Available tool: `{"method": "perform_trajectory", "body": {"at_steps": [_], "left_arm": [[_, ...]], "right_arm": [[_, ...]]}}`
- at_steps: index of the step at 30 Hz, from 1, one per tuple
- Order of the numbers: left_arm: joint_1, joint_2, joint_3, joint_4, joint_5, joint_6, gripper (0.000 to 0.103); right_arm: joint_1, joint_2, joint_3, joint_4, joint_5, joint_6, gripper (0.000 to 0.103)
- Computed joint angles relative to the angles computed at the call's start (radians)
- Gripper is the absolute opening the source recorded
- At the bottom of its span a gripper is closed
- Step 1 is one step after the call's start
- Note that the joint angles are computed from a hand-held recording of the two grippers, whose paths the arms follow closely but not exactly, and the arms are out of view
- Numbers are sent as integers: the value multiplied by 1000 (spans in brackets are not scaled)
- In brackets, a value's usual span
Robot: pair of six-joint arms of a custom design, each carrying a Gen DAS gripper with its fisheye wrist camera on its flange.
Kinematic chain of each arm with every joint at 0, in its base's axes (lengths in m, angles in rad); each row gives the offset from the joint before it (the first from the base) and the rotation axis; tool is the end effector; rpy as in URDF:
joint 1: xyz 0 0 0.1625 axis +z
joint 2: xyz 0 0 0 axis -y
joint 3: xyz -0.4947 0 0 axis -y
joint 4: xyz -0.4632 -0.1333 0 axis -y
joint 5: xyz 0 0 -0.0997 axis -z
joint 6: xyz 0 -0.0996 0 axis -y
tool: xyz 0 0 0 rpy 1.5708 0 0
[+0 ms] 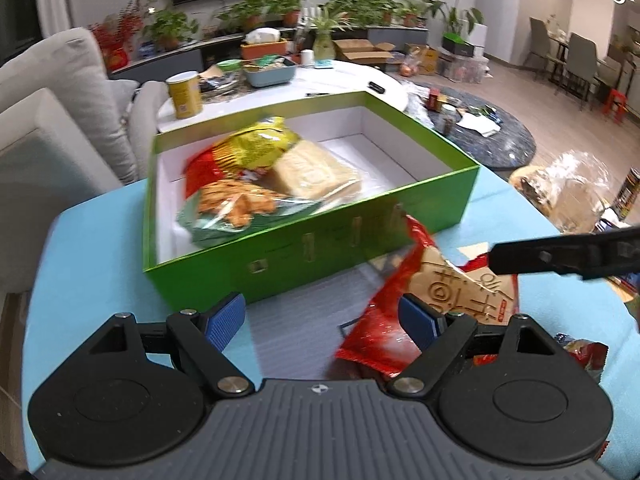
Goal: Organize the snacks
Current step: 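Grasp the red-and-beige bread bag with the right gripper and lift, then carry the bread bag over the green box and release it inside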
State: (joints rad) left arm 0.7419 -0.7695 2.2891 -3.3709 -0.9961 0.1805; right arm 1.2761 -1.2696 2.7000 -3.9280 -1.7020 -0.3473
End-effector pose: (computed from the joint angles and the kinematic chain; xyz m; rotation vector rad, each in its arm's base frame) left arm -0.2404 -0.4747 -0.0086 1.1720 2.3477 -0.5977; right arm 0.0133 -0.3702 0.1967 -0.0163 -2.5013 1.1336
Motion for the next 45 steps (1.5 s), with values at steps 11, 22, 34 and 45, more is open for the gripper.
{"method": "perform_trajectory", "body": {"at_steps": [11,22,34,45], "left_arm": [[13,14,-9,20,-18,7,82],[22,9,-26,83,-166,114,82],[32,52,-67,122,-218,147,90],[36,69,-75,136,-287,159,79]], "right_arm": [[-11,43,-32,92,1,90,86],[-2,44,-37,91,-8,9,86],[-35,3,-31,143,40,70,88],[-27,9,-46,164,45,113,88]]}}
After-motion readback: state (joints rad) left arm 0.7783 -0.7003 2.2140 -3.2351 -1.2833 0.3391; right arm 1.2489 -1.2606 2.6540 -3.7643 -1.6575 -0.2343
